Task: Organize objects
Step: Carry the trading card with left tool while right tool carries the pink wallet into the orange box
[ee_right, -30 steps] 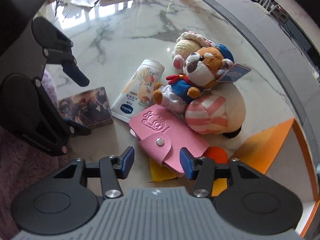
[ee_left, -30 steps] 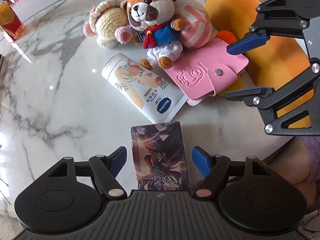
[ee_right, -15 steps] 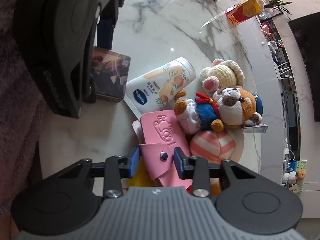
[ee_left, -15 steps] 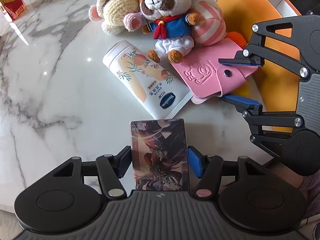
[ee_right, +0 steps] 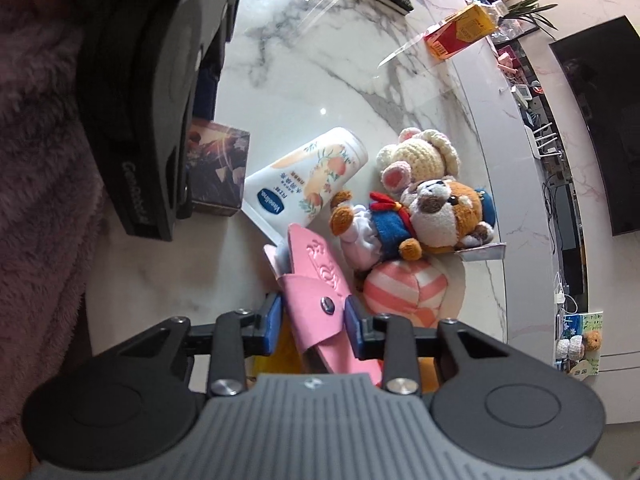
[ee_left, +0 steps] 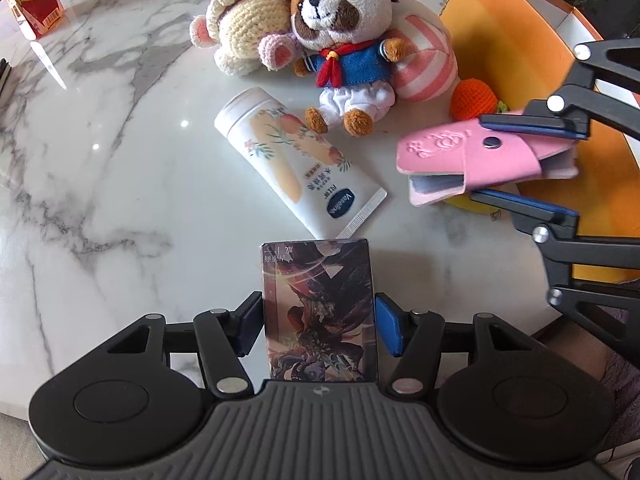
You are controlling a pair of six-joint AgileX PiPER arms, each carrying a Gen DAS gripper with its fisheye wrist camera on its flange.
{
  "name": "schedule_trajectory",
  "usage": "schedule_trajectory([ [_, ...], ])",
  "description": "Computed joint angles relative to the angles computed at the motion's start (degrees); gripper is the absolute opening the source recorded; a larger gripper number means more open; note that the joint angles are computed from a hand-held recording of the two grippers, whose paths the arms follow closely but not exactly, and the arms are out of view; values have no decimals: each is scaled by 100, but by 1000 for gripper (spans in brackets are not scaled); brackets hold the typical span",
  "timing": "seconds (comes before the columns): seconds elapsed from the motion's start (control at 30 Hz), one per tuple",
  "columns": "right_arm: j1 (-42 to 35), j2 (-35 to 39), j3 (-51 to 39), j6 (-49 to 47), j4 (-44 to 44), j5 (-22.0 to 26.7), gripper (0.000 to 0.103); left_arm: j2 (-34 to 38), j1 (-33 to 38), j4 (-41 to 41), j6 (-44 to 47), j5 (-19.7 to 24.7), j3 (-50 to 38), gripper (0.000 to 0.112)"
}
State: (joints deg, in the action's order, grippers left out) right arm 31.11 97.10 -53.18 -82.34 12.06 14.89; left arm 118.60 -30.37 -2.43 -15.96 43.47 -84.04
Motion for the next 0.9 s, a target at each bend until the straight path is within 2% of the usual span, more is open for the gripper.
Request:
schedule_trajectory([
  [0.13, -567, -209, -851, 25, 1045, 1696, 31, -396, 7, 6, -249, -472, 516, 67],
  [0.23, -1080, -192, -1529, 494, 1526, 2893, 30, -553, 41, 126, -453, -519, 440, 67],
  [0.27, -1235, -154, -1748, 669, 1636, 3213, 30, -412, 234, 90, -303, -595, 236, 67],
  [0.4, -1829, -133, -2347, 1082, 2070, 4193, 29, -736, 146, 178, -482, -761, 213, 67],
  [0.53, -2424, -175, -2824, 1382, 2224, 4796, 29, -959, -70, 122, -384, -764, -106, 67],
  [0.63, -2977, -84, -3193, 1621, 2251, 5167, 30, -867, -265, -132, -106, -730, -589, 67],
  [0.77, -3557, 121, -3431, 2046, 1958, 5197, 30, -309, -550, -517, 328, -393, -1700, 67],
  [0.9, -4031, 599, -3658, 2536, 1656, 5227, 30, 614, -841, -677, 584, 254, -3272, 67],
])
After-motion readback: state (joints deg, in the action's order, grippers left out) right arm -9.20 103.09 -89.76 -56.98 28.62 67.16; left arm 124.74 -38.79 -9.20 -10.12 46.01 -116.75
